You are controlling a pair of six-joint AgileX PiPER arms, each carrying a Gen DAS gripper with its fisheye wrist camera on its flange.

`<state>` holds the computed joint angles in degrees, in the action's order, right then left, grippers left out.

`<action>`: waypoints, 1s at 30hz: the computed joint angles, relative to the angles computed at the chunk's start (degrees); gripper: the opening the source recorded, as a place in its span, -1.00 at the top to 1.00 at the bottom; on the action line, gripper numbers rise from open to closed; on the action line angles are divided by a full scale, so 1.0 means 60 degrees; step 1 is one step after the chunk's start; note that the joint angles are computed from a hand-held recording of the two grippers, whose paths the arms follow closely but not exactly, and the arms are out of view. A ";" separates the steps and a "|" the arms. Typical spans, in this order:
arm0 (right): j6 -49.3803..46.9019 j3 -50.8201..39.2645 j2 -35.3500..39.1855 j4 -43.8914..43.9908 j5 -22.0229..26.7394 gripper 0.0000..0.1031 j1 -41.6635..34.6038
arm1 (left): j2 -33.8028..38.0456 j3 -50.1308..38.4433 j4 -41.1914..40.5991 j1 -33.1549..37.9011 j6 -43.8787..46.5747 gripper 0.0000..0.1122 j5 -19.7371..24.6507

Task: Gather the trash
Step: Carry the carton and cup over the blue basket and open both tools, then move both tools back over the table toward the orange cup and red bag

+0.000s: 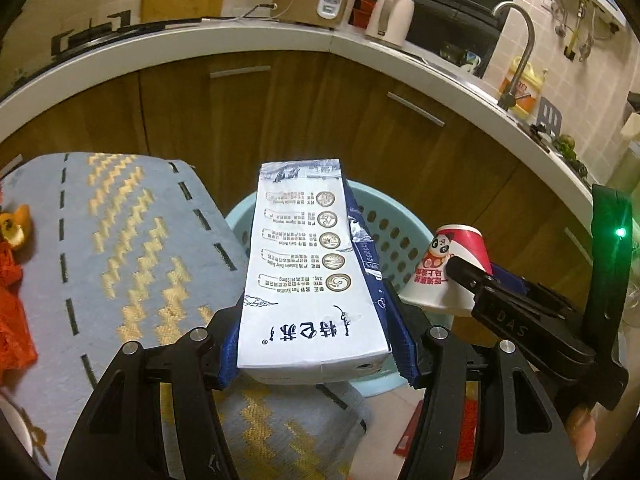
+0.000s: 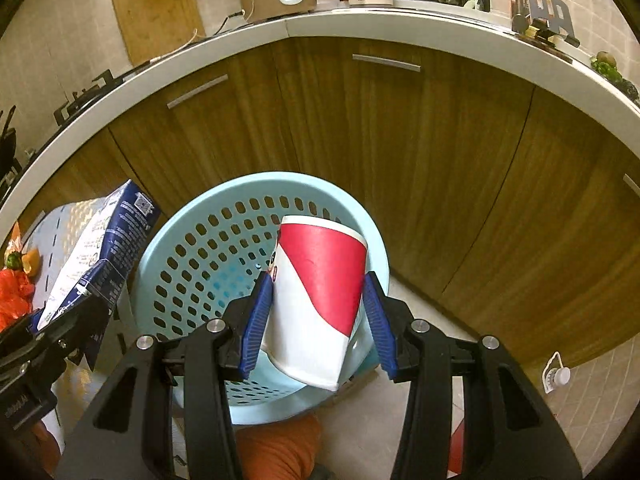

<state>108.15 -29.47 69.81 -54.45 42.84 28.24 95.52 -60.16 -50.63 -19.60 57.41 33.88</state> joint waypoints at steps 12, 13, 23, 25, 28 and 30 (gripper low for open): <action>-0.0078 -0.0227 -0.0180 0.0179 0.0460 0.13 0.0427 | -0.0743 0.0358 -0.0318 0.0622 0.0374 -0.18 0.0180; -0.0059 -0.0296 -0.0224 0.0190 0.0640 0.13 0.0599 | -0.0858 0.0441 -0.0384 0.0702 0.0475 -0.18 0.0212; 0.0248 -0.1433 -0.0126 -0.0110 0.2305 0.13 0.2733 | -0.1882 0.1053 -0.1044 0.2225 0.1249 -0.18 0.1091; 0.0278 -0.1723 0.0064 -0.0211 0.2479 0.13 0.3066 | -0.2126 0.1165 -0.1135 0.2728 0.1407 -0.18 0.1279; 0.0319 -0.2259 0.0489 -0.0358 0.2677 0.13 0.3647 | -0.2487 0.1332 -0.1249 0.3627 0.1690 -0.18 0.1519; 0.0331 -0.2555 0.0801 -0.0446 0.2657 0.13 0.3891 | -0.2809 0.1518 -0.1302 0.4252 0.1847 -0.21 0.1365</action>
<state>110.13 -44.80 74.62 -57.13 58.78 51.59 78.67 -51.05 -58.44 5.91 68.49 42.07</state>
